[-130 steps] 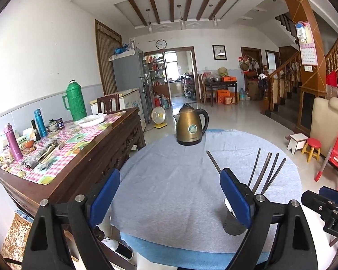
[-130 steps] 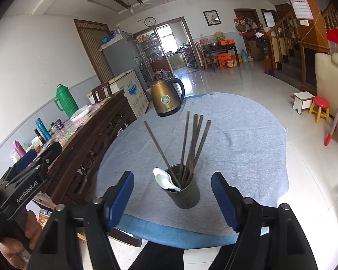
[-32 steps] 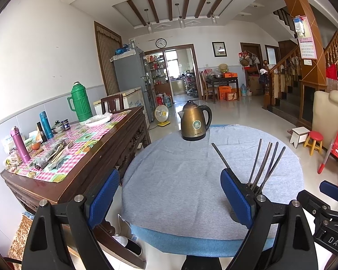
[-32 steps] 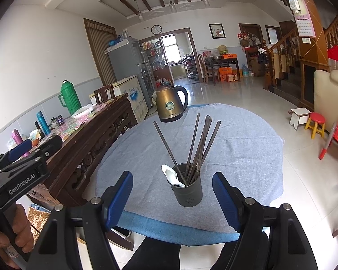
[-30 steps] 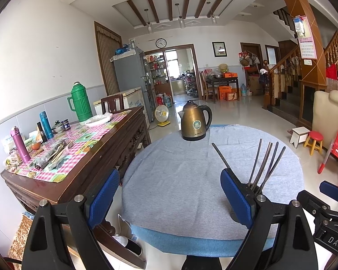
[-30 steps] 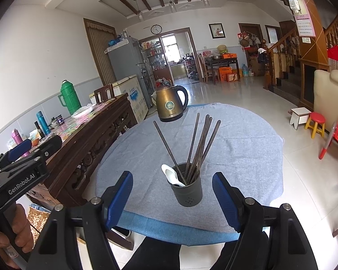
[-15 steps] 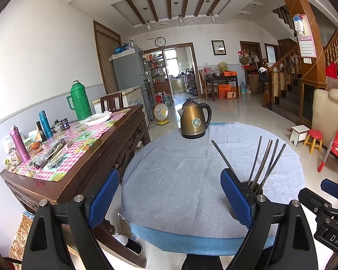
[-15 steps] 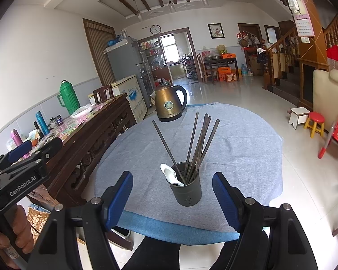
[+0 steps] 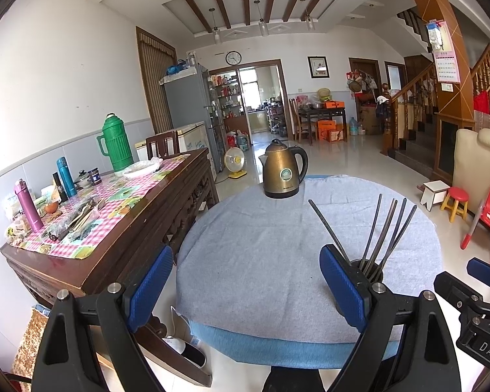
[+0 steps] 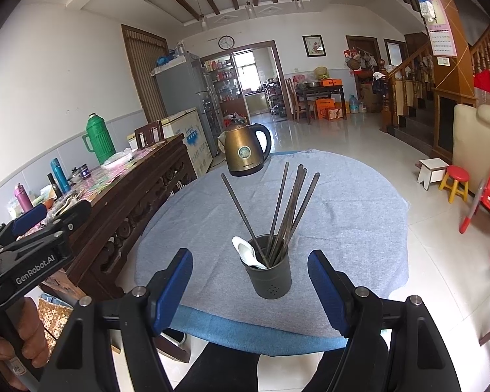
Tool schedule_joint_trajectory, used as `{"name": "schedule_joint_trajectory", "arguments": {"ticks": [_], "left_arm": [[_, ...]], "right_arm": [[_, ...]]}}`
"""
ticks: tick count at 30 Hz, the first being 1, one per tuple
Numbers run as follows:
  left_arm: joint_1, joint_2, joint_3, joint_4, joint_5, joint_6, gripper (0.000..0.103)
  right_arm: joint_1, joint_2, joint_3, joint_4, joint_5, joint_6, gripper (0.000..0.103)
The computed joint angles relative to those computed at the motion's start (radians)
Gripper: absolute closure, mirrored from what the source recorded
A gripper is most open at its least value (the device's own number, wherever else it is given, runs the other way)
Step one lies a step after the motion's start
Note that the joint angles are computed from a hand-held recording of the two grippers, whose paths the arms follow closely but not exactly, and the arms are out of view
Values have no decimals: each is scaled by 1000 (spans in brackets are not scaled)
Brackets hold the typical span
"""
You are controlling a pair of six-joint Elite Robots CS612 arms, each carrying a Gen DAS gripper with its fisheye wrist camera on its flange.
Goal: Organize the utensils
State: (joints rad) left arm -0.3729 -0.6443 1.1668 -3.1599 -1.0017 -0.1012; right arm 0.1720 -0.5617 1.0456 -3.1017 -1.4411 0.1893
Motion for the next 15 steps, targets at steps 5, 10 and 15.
{"name": "schedule_joint_trajectory", "arguments": {"ticks": [5,10,15], "left_arm": [[-1,0,0,1,2,-2,12],[1,4,-6,16,-3,-12,12],[7,13,-23,39,-12,-25,12]], "right_arm": [[2,1,-4,4,-3,-1,27],[3,9,-12,16,-4,-2,27],[4,17,-23,23,-11,-1,27]]}}
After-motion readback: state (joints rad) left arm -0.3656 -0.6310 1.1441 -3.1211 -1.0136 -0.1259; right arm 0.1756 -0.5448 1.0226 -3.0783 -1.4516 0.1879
